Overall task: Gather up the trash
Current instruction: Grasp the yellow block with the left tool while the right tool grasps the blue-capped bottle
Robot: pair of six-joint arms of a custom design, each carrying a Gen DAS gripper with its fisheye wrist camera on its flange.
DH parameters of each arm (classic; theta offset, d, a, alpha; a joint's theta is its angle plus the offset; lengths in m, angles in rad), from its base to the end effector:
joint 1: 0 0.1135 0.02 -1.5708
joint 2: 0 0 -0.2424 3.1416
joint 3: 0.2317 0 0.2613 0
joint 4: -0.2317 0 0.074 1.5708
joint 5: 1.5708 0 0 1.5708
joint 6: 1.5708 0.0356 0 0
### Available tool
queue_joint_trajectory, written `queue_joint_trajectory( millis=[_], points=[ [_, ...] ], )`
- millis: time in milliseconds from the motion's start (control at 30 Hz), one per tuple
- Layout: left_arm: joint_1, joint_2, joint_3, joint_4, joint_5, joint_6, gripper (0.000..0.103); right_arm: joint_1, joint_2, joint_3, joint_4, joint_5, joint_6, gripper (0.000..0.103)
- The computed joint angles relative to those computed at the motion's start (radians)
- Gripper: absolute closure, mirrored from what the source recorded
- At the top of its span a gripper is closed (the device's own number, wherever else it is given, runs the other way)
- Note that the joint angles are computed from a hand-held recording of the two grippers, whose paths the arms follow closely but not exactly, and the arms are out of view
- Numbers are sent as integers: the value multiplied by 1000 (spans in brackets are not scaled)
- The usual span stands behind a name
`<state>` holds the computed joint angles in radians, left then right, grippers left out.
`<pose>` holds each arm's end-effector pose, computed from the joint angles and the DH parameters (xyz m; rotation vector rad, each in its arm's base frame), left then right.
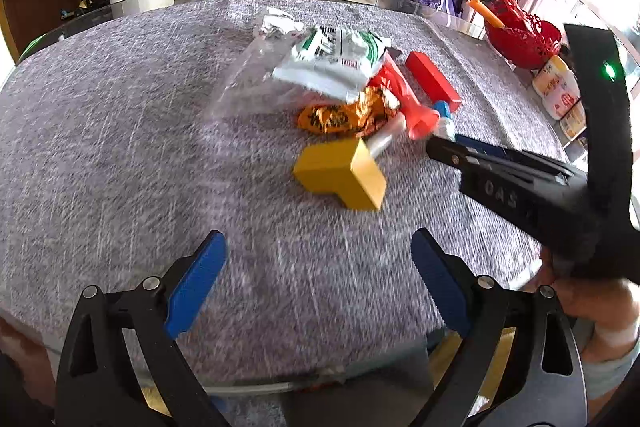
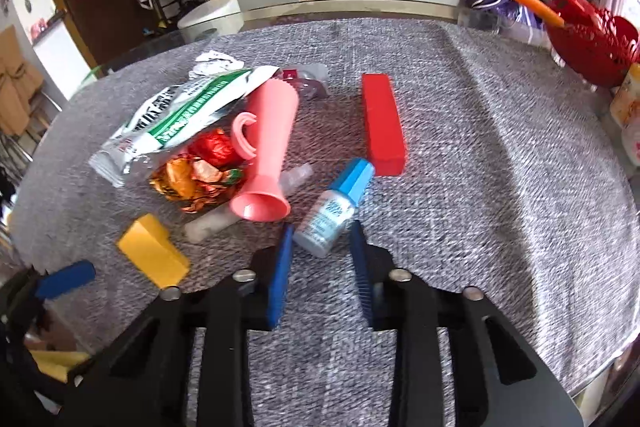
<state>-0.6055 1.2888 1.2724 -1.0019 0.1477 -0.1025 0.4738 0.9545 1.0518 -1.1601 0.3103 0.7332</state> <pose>0.2150 -0.1552 0.3092 0.7103 2.5421 -0.4425 0.1648 0.0723 0.3015 0.4328 2.5172 0.0474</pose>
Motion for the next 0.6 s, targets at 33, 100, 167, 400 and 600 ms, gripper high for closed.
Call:
queue_joint_trajectory(
  millis=[33,100,167,400,600],
  points=[
    [-1,15,9,7,-1,-1,15,-12,-12,-7,6,-14,-12,76],
    [-4,54,33,23,-3,1,15,-18,-26,-16,12,-26,-19,77],
    [-5,88,52,34,-4,6,15,-28,-41,-22,11,-37,-29,78],
    [-10,157,84,79,-7,22,20,-84,-121,-51,0,-101,-37,78],
    [-29,146,75,93,-21,40,47,-61,-169,-47,-41,-78,-5,78]
  ],
)
